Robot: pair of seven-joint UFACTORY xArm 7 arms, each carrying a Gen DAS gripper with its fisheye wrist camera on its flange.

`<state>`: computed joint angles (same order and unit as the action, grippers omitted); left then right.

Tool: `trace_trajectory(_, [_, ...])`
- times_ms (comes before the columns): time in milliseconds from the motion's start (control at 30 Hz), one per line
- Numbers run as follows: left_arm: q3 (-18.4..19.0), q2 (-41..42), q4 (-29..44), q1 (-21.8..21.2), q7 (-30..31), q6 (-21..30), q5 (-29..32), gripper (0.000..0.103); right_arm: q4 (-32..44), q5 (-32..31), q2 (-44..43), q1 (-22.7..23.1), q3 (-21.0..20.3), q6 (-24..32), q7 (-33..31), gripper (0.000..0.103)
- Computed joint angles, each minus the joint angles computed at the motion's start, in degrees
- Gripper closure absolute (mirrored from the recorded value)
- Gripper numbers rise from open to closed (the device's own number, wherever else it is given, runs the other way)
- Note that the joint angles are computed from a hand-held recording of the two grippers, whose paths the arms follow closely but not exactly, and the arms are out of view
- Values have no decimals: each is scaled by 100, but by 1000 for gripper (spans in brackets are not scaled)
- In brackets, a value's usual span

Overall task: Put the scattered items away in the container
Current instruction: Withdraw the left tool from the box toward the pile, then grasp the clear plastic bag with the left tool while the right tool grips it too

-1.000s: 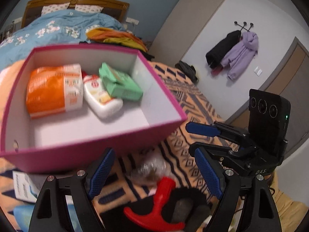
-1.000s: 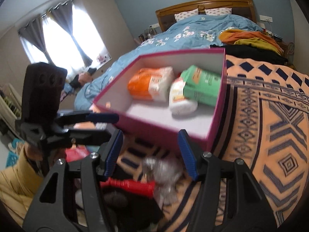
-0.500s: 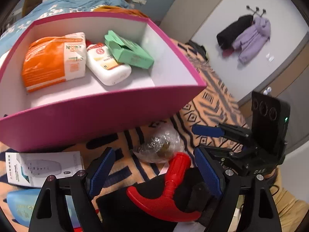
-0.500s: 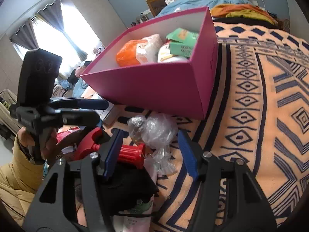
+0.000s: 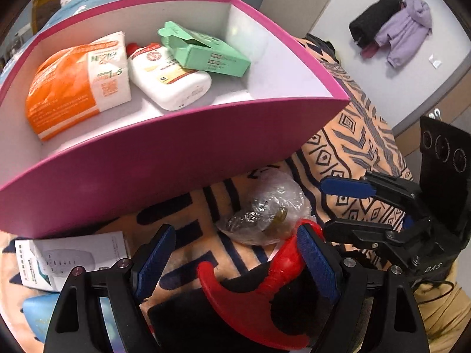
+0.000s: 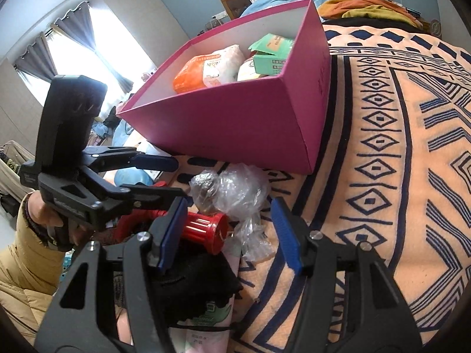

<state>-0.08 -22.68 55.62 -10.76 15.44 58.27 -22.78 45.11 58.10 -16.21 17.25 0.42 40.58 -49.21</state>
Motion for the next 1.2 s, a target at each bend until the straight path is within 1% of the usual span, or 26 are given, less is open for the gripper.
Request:
trace_trajectory(333, [-129,234,215,-11,-14,132,330,17,37,-41,86,-18,16,3,62,42])
trace_trajectory(500, [-99,502,523,17,88,432,367,17,129,-105,204,-74,20,146,135,42])
trace_trajectory(567, [-166,575,574,59,76,424,545,17,169,-139,250,-103,28,197,165,42])
trace_trajectory(667, [-95,755,711,70,196,618,349,17,249,-173,364,-154,37,289,227,42])
trace_trajectory(733, [-68,778,709,110,240,658,246,17,300,-183,452,-195,48,329,262,42])
trace_trajectory(867, [-27,764,696,179,364,743,101,17,381,-47,559,-283,28,541,182,42])
trace_trajectory(1033, [58,777,724,252,530,945,-123,22,489,48,686,-399,61,710,150,42])
trace_trajectory(1100, [84,711,684,262,709,1008,-214,22,532,122,735,-443,62,792,120,42])
trace_trajectory(1200, [80,613,632,285,796,1034,-255,22,585,132,786,-492,101,826,113,42])
